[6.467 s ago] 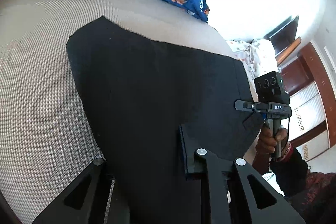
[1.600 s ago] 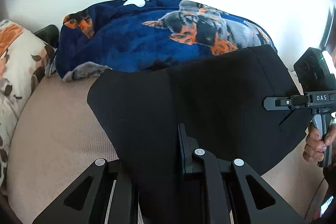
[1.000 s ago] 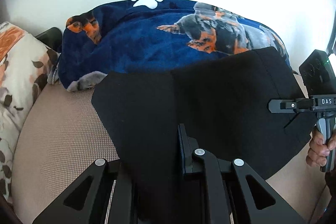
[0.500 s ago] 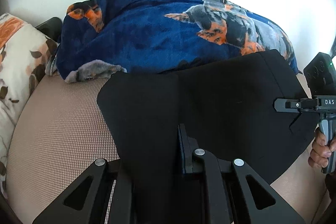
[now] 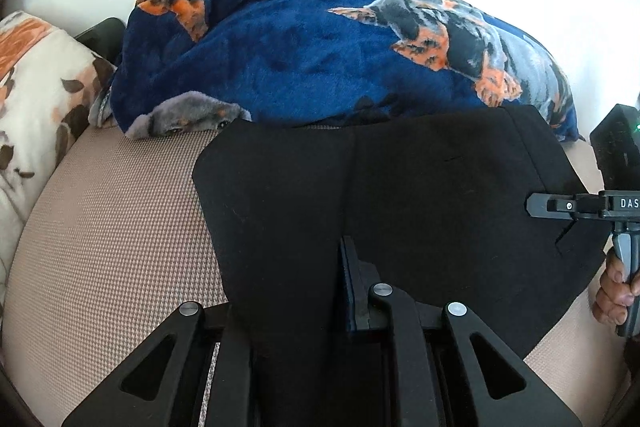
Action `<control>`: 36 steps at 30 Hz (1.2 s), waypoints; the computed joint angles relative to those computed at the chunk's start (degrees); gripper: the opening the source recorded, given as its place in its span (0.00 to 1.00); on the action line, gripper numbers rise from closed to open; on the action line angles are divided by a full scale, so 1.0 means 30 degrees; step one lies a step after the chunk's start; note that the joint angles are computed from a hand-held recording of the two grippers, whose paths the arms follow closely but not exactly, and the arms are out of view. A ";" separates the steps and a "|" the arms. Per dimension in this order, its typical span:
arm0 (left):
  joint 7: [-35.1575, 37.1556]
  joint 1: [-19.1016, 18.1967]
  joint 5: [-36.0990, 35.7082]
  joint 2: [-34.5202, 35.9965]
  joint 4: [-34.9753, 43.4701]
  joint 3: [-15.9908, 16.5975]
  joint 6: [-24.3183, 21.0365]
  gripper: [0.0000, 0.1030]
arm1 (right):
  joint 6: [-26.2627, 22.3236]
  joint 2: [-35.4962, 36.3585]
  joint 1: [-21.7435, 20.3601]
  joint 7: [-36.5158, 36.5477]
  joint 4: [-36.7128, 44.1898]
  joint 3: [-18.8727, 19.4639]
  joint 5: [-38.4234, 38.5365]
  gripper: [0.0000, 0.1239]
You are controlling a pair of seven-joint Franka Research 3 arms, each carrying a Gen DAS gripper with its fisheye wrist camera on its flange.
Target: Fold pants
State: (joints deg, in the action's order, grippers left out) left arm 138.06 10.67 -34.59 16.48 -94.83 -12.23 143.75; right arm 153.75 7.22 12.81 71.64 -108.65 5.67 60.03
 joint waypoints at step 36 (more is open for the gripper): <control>-0.0707 -0.0126 0.0590 -0.0232 -0.1177 -0.0166 0.2493 0.40 | 0.3756 0.0266 0.1453 0.8397 -0.0997 -0.0575 -1.1231 0.29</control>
State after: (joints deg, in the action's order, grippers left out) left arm 135.94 10.29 -32.82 15.79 -98.36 -12.73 151.23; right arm 165.02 8.02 17.17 96.83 -111.64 3.95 26.34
